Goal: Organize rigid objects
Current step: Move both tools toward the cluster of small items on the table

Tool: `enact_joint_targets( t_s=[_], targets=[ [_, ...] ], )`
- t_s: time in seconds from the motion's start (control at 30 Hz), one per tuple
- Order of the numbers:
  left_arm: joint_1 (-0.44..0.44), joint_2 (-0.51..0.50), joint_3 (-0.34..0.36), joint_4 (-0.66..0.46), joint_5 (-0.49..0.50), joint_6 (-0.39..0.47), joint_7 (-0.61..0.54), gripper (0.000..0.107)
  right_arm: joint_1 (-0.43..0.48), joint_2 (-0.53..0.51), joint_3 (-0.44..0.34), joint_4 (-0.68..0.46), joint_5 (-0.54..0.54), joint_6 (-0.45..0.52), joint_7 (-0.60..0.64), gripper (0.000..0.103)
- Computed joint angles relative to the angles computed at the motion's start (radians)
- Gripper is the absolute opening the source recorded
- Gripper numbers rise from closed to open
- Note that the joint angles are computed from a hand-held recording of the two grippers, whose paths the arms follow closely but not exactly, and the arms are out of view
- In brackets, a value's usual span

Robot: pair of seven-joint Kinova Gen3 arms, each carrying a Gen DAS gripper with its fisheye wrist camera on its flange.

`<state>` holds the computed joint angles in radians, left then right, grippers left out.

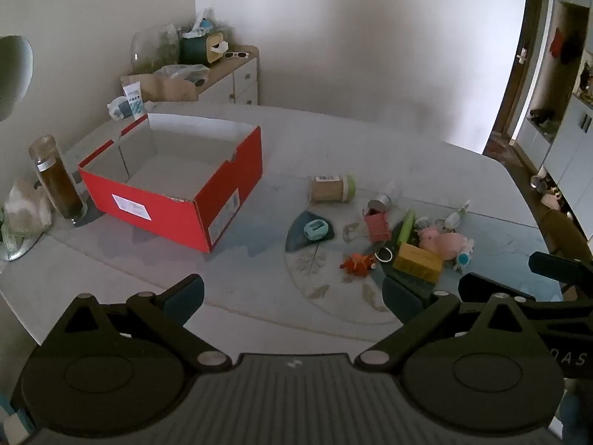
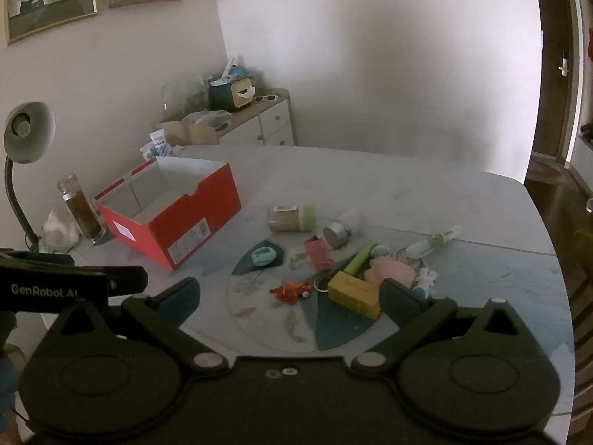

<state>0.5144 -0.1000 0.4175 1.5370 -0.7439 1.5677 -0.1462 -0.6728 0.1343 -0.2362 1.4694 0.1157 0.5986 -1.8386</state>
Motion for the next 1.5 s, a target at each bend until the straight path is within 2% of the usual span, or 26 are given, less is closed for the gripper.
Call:
enact_joint_targets(
  t_s=[0.2,0.4,0.83,1.5],
  targets=[
    [0.027,0.019,0.003,-0.028,-0.026,0.058,-0.031,0.103,0.018,0.006,-0.005,-0.003,-0.041,-0.010,0.031,0.103],
    [0.004,-0.008,-0.011,-0.002,0.015,0.010,-0.039,0.103,0.001,-0.002,0.001,0.016,-0.014,-0.023,0.000,0.103],
    [-0.001,-0.011,0.021,0.000,-0.010,0.038,-0.012,0.103,-0.006,-0.011,-0.005,0.019,0.003,-0.036,-0.002,0.103],
    [-0.031,-0.045,0.045,0.015,-0.007,0.009,0.015,0.103,-0.001,-0.031,-0.013,0.049,-0.006,-0.077,0.000,0.103]
  ],
)
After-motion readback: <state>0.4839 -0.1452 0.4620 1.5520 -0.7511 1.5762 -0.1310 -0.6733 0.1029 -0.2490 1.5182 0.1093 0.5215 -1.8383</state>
